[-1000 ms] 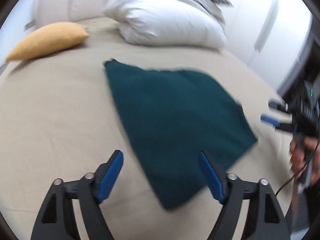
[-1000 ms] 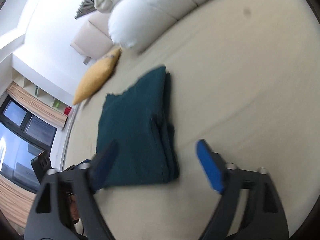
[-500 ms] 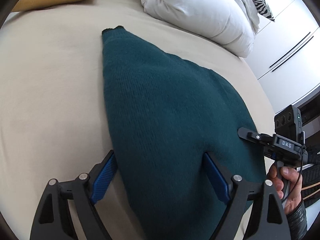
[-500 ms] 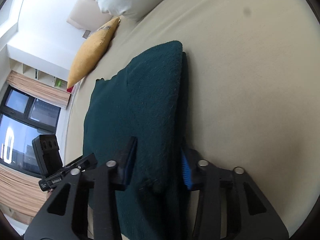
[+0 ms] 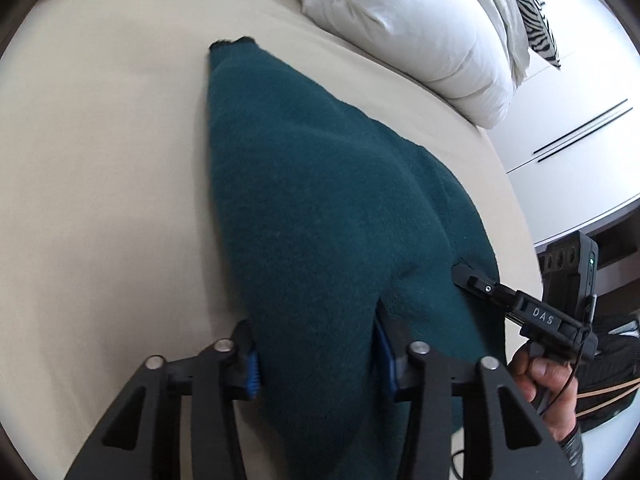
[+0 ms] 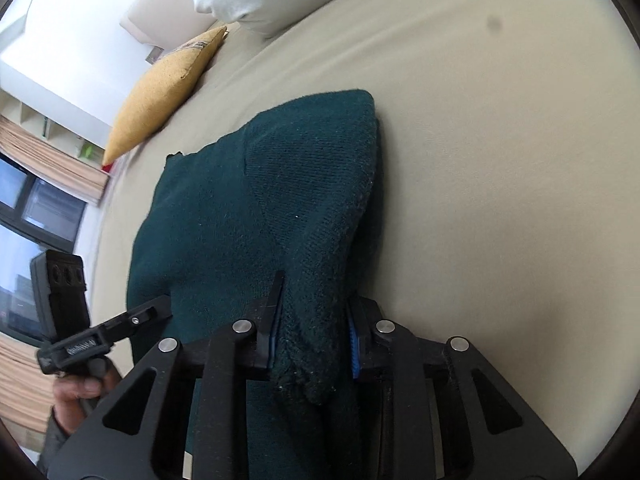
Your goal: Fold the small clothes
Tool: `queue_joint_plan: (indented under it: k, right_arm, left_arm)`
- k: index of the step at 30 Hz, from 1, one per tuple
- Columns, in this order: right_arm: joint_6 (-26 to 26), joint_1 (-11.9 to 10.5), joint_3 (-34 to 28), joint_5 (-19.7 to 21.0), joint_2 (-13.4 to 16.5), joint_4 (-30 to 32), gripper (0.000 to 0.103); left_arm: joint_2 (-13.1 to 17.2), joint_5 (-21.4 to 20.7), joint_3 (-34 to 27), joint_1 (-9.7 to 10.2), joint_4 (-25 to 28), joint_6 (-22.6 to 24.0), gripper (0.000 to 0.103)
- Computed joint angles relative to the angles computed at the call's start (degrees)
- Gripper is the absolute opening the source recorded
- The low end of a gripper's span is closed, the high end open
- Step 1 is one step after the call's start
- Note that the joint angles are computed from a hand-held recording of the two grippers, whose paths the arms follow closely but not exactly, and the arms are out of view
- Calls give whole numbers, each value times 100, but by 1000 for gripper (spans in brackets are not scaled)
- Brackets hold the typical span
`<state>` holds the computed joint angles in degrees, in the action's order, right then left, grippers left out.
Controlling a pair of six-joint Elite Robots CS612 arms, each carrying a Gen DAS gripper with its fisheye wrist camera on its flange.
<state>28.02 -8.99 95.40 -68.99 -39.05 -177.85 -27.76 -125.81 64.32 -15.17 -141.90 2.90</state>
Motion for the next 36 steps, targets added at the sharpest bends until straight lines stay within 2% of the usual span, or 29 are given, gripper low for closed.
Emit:
queue_joint_plan:
  k: [2, 4, 7, 14, 17, 19, 24, 28, 29, 30, 31, 32, 34, 36]
  right_arm:
    - [-79, 121, -44, -352, -88, 144, 20]
    - [-73, 182, -11, -477, -180, 149, 20]
    - [-82, 254, 60, -400, -343, 19, 20]
    - [-275, 601, 474, -228, -829, -457, 20]
    - [-321, 772, 489, -85, -886, -548, 20]
    - [-347, 917, 461, -18, -880, -603, 20]
    - [-111, 1162, 345, 214, -664, -729, 20]
    - [234, 1227, 184, 417, -273, -676, 20]
    - [356, 1224, 124, 480, -132, -569, 21]
    - [500, 1236, 95, 380, -27, -470, 22]
    - [712, 1211, 104, 459, 86, -610, 24]
    - [1114, 1123, 128, 779, 233, -991, 25]
    - [1639, 1033, 200, 1116, 403, -1727, 25]
    - [1509, 1040, 246, 1068, 338, -1653, 30]
  left_arm:
    - [-98, 78, 132, 2, -41, 43, 41]
    - [-237, 167, 324, 2, -157, 56, 39]
    - [-455, 202, 586, 29, -302, 206, 38]
    - [-1133, 204, 1455, 365, -867, 716, 38]
    - [-1368, 283, 1756, 554, -933, 934, 38]
    - [-1424, 288, 1864, 665, -976, 995, 38]
    - [-1404, 329, 2114, 826, -1157, 1091, 39]
    - [-1081, 445, 1921, 924, -649, 1188, 42]
    - [-965, 325, 1862, 970, -598, 1089, 47]
    - [-844, -35, 1812, 1052, -650, 902, 47]
    - [-773, -312, 1767, 1115, -647, 784, 49]
    - [-710, -554, 1719, 1171, -628, 651, 49]
    - [-697, -661, 1724, 1197, -663, 619, 50]
    - [-740, -587, 1770, 1191, -708, 633, 52]
